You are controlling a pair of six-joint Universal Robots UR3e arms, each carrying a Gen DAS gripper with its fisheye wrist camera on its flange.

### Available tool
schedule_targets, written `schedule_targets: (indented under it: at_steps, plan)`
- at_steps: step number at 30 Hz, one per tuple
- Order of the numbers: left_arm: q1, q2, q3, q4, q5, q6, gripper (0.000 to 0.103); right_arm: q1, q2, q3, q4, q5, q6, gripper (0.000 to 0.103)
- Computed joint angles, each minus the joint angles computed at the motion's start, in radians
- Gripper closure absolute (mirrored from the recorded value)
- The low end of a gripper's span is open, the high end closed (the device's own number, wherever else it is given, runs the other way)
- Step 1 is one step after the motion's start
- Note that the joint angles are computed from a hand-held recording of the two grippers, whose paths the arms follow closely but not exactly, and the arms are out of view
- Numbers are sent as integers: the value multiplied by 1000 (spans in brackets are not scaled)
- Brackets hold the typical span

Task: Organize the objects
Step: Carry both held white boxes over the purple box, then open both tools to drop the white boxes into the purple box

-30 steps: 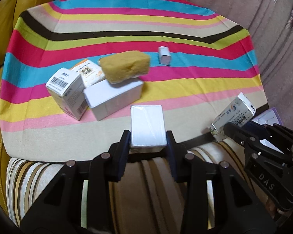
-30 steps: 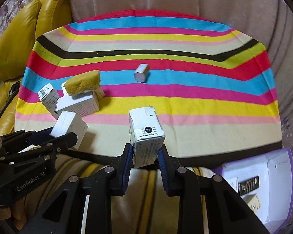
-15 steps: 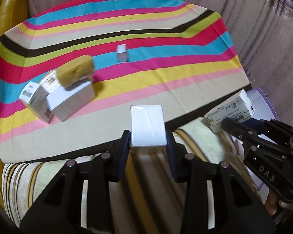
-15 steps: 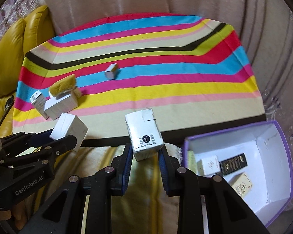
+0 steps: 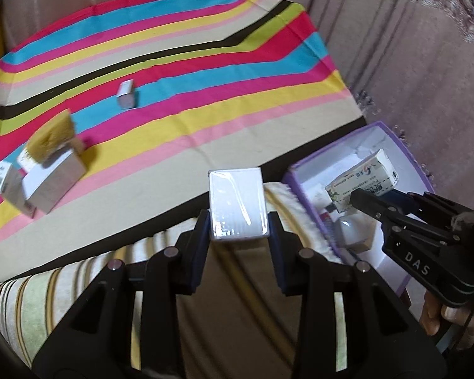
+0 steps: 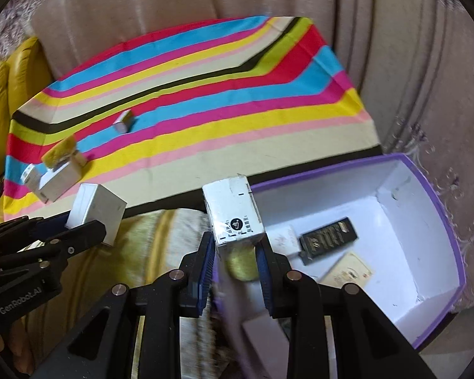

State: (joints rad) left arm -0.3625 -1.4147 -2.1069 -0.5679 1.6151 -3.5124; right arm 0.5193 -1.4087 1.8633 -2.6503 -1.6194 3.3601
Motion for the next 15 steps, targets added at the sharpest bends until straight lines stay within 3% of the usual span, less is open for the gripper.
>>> schedule_targets:
  at_steps: [15]
  plan:
    - [-111,-216,193,20,-83,-3,63,-183,-189,241,-29,-24,-37,75]
